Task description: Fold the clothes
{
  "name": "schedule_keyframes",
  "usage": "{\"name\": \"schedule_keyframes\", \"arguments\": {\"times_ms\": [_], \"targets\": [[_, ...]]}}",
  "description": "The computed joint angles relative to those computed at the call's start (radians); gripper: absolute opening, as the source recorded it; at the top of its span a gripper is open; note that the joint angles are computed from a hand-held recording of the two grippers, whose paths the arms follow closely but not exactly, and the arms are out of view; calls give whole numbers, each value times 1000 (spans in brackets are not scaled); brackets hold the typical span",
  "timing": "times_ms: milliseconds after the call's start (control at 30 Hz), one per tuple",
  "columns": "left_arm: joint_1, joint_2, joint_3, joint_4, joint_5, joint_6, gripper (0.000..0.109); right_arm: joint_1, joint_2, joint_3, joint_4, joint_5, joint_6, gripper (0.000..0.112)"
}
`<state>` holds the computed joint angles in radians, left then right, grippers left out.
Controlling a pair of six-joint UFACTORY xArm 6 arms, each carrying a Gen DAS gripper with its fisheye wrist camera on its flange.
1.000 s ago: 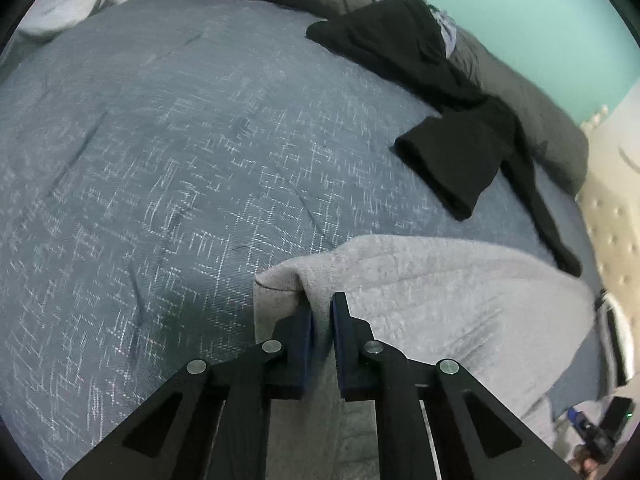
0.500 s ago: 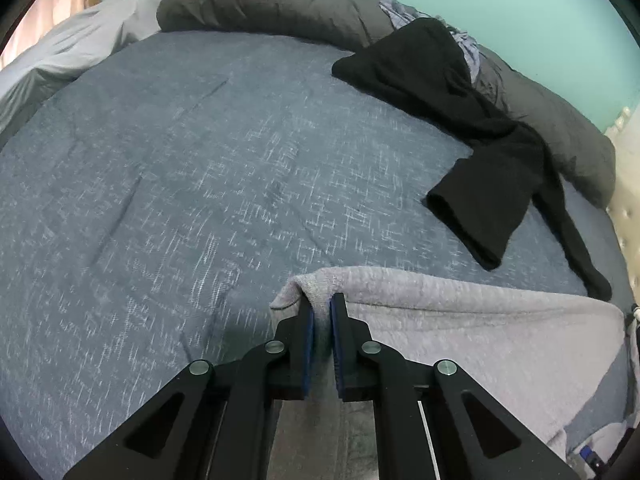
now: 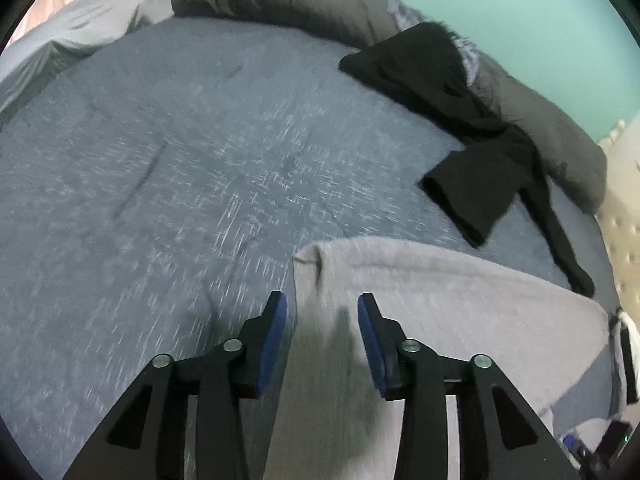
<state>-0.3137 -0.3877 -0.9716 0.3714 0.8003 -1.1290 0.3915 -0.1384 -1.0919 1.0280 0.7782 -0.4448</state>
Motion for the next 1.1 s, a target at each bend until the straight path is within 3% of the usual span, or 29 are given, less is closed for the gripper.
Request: {"name": "schedule_keyframes", "arguments": {"times_ms": [167, 300, 433, 767, 933, 1100], "targets": [[-117, -97, 55, 50, 34, -104, 51, 24, 3, -36, -55, 28, 5, 42], [-223, -130, 73, 85, 82, -164, 51, 44, 23, -111, -135, 92, 11, 51], [-328, -203, 111, 99, 181, -223, 53, 47, 29, -170, -238, 143, 51, 51], [-471, -431, 239, 42, 395, -354, 55, -74, -46, -226, -504, 336, 77, 53], [-503, -515, 313, 10, 390, -434, 56, -167, -135, -159, -591, 408, 60, 53], [-523, -497, 341, 4, 337, -480, 56, -230, -224, -68, -619, 416, -18, 53]]}}
